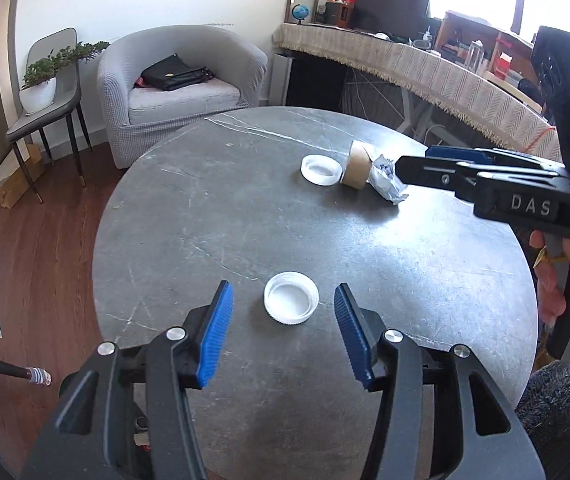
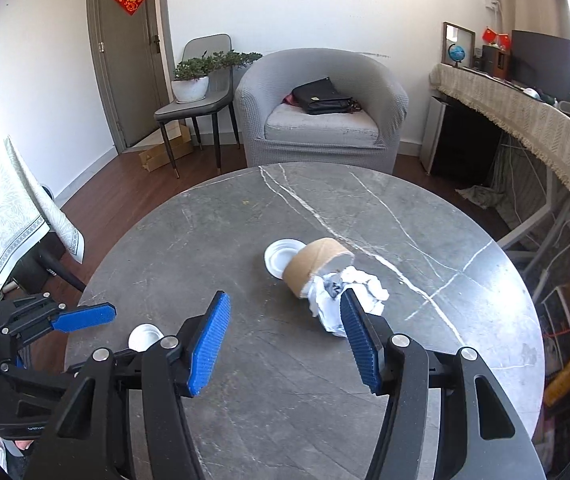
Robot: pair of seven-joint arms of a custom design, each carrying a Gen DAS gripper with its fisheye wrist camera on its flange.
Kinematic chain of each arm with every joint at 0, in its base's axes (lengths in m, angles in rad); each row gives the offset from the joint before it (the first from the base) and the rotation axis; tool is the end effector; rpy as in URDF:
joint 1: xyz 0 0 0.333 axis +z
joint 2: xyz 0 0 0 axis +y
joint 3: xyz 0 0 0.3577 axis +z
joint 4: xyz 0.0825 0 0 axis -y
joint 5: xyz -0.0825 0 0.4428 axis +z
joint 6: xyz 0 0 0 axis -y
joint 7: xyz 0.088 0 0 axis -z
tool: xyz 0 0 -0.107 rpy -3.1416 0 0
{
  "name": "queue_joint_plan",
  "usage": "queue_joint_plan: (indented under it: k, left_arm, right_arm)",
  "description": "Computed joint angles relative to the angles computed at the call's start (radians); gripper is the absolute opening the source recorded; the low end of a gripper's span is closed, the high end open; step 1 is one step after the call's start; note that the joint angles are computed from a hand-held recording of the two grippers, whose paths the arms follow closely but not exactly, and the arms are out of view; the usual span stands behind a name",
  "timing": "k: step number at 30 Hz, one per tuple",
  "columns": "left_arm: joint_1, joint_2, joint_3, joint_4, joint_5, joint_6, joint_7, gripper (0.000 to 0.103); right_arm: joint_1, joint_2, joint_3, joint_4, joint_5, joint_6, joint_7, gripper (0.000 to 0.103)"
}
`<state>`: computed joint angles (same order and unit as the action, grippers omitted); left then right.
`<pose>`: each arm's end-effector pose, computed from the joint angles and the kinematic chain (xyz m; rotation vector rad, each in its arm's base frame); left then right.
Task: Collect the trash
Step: 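Grasp the white plastic lid with the left tool, then grasp the crumpled white paper ball with the right tool while the left tool lifts the lid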
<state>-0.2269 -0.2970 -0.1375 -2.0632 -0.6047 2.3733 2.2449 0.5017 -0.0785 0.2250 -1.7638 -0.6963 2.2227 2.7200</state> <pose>0.5168 -0.2142 0.6564 -1.1177 2.5190 -1.0859 0.4846 0.4113 0.6869 -1.5970 1.8330 -0.7533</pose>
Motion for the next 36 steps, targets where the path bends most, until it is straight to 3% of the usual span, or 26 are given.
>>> queue_joint_plan:
  k: [3,7,13,17,29,36]
  left_arm:
    - [0.004,0.015,-0.014,0.007,0.032,0.006,-0.025,0.054]
    - [0.001,0.025,-0.019,0.014,0.044,0.005,-0.046,0.043]
    - [-0.010,0.026,-0.028,0.015,0.049,0.013,-0.051,0.033]
    - [-0.020,0.029,-0.028,0.019,0.039,0.015,-0.057,0.033]
    - [-0.016,0.026,-0.007,0.028,-0.028,0.024,-0.074,0.033]
    - [-0.008,0.026,-0.006,0.032,-0.031,0.019,-0.085,0.033]
  right_arm:
    - [-0.010,-0.039,-0.007,-0.043,0.015,0.008,-0.008,0.058]
    - [-0.028,-0.086,-0.014,-0.098,0.054,0.034,-0.062,0.059]
    - [-0.056,-0.111,-0.009,-0.145,0.097,0.065,-0.113,0.075]
    - [-0.060,-0.095,-0.004,-0.135,0.100,0.072,-0.147,0.080]
    - [-0.061,-0.049,-0.019,-0.106,0.117,0.069,-0.190,0.080]
    - [-0.069,-0.027,-0.041,-0.108,0.170,0.115,-0.239,0.080]
